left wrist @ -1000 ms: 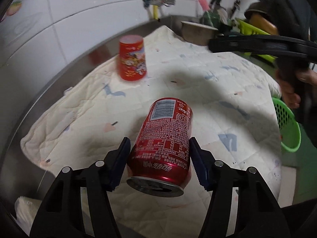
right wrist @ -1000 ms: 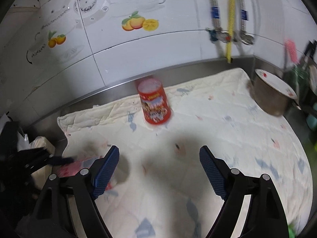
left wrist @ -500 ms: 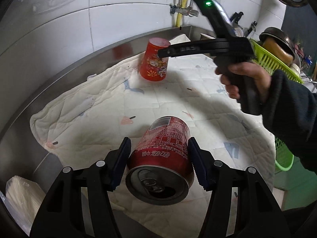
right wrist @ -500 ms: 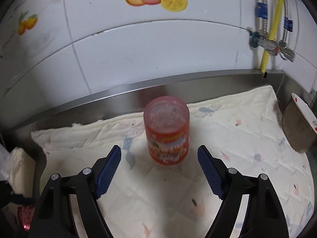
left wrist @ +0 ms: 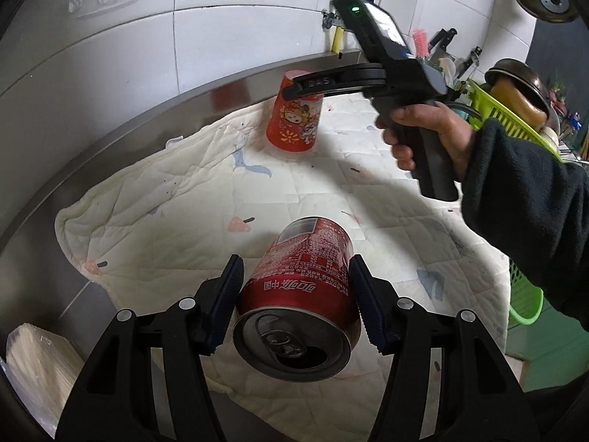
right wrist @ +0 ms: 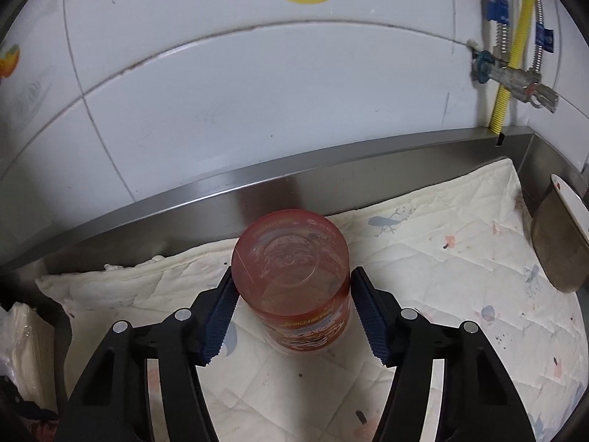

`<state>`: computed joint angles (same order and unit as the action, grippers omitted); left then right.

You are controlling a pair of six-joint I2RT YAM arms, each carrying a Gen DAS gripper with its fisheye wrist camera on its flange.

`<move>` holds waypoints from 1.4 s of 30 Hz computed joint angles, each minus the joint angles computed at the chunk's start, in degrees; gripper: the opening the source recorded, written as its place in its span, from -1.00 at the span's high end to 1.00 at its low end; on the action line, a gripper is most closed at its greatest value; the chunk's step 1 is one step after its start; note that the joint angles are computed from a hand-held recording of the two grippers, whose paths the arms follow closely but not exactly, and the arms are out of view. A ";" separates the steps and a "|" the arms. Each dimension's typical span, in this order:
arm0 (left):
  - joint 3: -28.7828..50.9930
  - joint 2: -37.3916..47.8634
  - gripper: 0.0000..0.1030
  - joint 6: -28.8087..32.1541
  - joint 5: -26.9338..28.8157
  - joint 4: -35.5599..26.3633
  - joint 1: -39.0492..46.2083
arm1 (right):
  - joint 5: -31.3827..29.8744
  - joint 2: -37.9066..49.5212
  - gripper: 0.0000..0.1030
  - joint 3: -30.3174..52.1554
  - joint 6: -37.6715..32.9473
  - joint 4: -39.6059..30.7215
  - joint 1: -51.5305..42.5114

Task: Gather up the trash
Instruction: 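Carry the canister with the right tool while the left carries the can, release both into basket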

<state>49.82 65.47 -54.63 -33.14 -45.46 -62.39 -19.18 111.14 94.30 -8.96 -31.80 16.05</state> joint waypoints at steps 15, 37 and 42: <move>12.02 11.68 -0.13 10.55 1.44 7.86 -4.95 | -14.75 -35.83 -0.16 -29.47 -13.27 -8.68 -35.09; 67.47 59.43 -0.13 27.86 17.87 2.87 -11.07 | -8.68 -11.01 -0.16 -23.96 -42.64 -15.31 -91.71; 85.63 71.65 -0.13 28.56 20.31 -4.87 -10.39 | -8.04 -7.98 -0.17 -24.22 -41.67 -13.93 -92.66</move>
<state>135.45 137.11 -26.07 -12.83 -50.32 -72.78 -27.22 103.16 70.08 -50.64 -45.73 -76.61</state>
